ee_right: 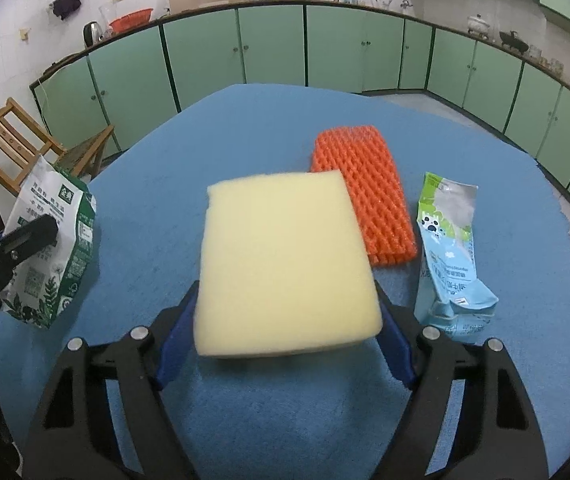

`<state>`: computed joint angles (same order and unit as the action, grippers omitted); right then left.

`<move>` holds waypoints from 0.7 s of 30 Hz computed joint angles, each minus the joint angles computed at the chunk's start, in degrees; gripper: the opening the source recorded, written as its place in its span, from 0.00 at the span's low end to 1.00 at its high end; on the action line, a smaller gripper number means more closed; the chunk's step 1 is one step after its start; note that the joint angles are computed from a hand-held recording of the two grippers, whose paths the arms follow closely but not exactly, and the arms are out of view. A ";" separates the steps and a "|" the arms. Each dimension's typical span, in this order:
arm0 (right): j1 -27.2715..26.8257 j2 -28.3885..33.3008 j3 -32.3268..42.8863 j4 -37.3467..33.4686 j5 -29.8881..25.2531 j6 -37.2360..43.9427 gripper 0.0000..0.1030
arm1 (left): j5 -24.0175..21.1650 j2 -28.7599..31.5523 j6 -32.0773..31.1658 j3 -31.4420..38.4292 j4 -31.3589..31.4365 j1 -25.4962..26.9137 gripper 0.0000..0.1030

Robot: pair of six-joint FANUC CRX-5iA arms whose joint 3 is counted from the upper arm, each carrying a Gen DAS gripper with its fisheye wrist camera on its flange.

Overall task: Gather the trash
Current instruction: 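Close the right tool on the yellow sponge, then carry the yellow sponge and snack bag over the black bin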

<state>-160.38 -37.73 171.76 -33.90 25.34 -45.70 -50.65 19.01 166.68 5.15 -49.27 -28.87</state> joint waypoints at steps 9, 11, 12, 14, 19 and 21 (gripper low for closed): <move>0.29 4.07 7.46 -14.67 -3.78 13.11 0.73 | -0.46 0.04 0.72 0.42 -1.14 -0.76 0.12; 0.42 5.19 8.97 -18.01 -4.54 15.83 0.73 | -0.55 0.03 0.93 0.60 -1.57 -1.16 0.12; 0.46 5.89 9.82 -19.81 -4.89 17.34 0.73 | -0.54 -0.03 1.05 0.60 -1.79 -1.32 0.12; 0.55 6.86 11.15 -22.32 -5.51 19.46 0.73 | -0.65 -0.08 1.13 0.94 -2.19 -1.73 0.12; 0.30 9.53 13.91 -27.44 -6.48 23.33 0.73 | -0.98 0.16 0.71 2.47 -2.93 -2.85 0.12; 0.32 10.63 15.11 -29.90 -7.11 25.36 0.73 | -0.91 0.31 0.32 3.16 -3.03 -3.18 0.12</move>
